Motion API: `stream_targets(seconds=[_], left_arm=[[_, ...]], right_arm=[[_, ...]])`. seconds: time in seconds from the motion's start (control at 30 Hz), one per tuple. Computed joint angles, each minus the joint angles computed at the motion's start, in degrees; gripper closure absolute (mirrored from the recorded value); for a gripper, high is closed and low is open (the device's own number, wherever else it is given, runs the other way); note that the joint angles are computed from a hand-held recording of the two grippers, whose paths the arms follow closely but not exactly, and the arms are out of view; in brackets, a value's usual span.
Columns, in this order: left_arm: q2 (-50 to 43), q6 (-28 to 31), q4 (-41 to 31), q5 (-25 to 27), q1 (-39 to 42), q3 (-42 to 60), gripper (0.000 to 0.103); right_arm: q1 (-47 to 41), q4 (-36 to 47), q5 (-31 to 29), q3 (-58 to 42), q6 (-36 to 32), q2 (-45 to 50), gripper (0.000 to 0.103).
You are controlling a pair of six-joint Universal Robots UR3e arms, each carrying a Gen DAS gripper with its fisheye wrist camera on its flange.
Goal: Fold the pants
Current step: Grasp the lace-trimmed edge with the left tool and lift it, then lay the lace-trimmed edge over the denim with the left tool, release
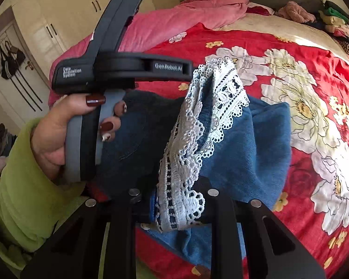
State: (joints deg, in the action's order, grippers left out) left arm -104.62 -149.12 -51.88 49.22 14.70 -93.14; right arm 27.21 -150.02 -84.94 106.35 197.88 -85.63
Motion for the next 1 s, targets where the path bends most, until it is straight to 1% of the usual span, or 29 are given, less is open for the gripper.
stream_targets(seconds=[0.1, 0.13, 0.17, 0.2, 0.23, 0.27, 0.33, 0.4, 0.43, 0.53, 0.6, 0.63, 0.7, 0.77, 0.83, 0.87, 0.9, 0.93, 1.0], left_arm=[[-0.33, 0.24, -5.45, -3.32, 4.07, 1.75, 0.078], [0.33, 0.37, -6.21, -3.94, 4.75, 1.19, 0.075], [0.25, 0.5, -6.83, -4.27, 5.18, 1.31, 0.072], [0.64, 0.62, -6.85, -4.21, 5.07, 0.67, 0.072], [0.84, 0.86, -6.93, -4.11, 4.81, 0.15, 0.07], [0.74, 1.26, -7.68, -3.95, 4.37, 0.26, 0.068], [0.25, 1.56, -7.74, -3.23, 3.23, -0.15, 0.066], [-0.38, 2.11, -8.1, -2.14, 2.17, -0.2, 0.064], [-0.47, 1.99, -7.9, -1.46, 1.63, -0.42, 0.062], [-1.31, 2.26, -7.96, -0.38, 0.91, -0.41, 0.055], [-1.56, 2.0, -7.29, 0.65, 0.21, -0.74, 0.055], [-1.48, 1.38, -5.83, 1.26, -0.24, -1.51, 0.055], [-1.1, 1.13, -3.67, 2.05, -0.98, -2.74, 0.076], [0.74, 1.5, -0.85, 3.02, -1.38, -5.03, 0.086], [2.21, 2.53, 0.02, 2.98, -0.86, -6.19, 0.087], [2.18, 2.44, 0.82, 3.95, -0.89, -6.39, 0.086], [1.32, 1.52, 2.13, 5.51, -1.52, -6.12, 0.082], [0.5, 0.55, 3.56, 7.0, -2.1, -6.15, 0.075], [-0.09, -0.06, 4.12, 7.34, -2.11, -6.23, 0.074]], right_arm=[[2.6, 1.6, -0.69, -4.09, -0.29, 4.31, 0.08], [3.33, 1.89, -0.66, -5.27, -0.37, 5.73, 0.079], [3.41, 1.49, 0.13, -5.56, -0.59, 6.55, 0.074], [3.84, 0.64, 1.23, -5.87, -0.66, 7.33, 0.064], [4.27, -0.18, 1.69, -5.91, -0.93, 7.53, 0.058], [5.0, -1.05, 1.69, -5.91, -1.32, 7.51, 0.049], [5.84, -2.47, 1.65, -4.93, -1.74, 6.18, 0.048], [5.43, -3.7, 1.97, -1.99, -1.32, 2.92, 0.047], [4.84, -4.16, 1.85, -0.02, -1.18, 0.82, 0.047], [3.6, -3.63, -1.34, 5.78, -0.31, -5.85, 0.047], [1.93, -2.96, -3.01, 9.5, 0.16, -9.32, 0.047], [0.86, -2.24, -3.66, 11.19, 0.37, -10.86, 0.047], [-0.31, 0.71, -4.21, 13.75, 1.13, -13.36, 0.047], [-0.54, 5.31, -4.92, 13.43, 1.14, -13.85, 0.047], [-0.13, 8.19, -6.75, 14.41, 0.42, -14.2, 0.047], [-0.03, 8.43, -7.53, 15.4, 0.43, -14.5, 0.047], [-0.69, 7.43, -6.93, 17.21, 0.29, -15.5, 0.047], [-1.35, 6.16, -6.18, 18.96, 0.27, -16.57, 0.047], [-1.95, 4.29, -5.36, 20.39, 0.16, -16.47, 0.047]])
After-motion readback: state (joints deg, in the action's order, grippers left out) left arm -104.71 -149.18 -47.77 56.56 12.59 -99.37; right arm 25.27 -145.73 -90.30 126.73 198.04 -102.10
